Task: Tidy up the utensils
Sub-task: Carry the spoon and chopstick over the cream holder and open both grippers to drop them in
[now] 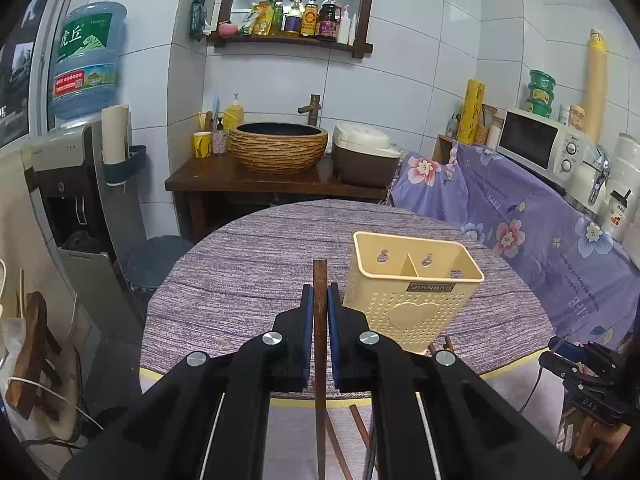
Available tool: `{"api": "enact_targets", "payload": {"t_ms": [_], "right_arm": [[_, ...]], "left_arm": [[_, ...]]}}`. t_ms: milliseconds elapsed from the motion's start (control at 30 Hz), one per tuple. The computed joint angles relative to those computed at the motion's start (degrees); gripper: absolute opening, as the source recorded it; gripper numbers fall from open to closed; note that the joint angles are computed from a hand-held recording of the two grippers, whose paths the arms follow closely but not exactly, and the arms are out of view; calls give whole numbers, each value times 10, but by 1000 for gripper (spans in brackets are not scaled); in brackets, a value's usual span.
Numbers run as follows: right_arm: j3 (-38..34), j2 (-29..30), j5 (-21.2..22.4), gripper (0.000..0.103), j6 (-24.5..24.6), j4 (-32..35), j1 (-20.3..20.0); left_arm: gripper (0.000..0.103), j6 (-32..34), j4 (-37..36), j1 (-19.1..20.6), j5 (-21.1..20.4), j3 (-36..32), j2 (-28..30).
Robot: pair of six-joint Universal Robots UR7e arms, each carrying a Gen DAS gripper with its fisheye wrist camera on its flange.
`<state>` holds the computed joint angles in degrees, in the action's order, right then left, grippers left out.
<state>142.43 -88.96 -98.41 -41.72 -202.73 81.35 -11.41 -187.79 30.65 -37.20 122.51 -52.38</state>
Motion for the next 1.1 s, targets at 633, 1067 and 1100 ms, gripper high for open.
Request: {"api": "enact_targets", "payload": {"t_ms": [633,1067,1100], "right_arm": [[-209,84,-14,38,-26,16,165],[-256,200,-5,38,-13,-34,139],[-254,206,-6,38,-12,-37,133]], "left_arm": [[8,147,-57,-17,-7,-198,24],[8,212,-174,10,-17,-254,151],[8,195,-163,16,-20,-248,152]]}}
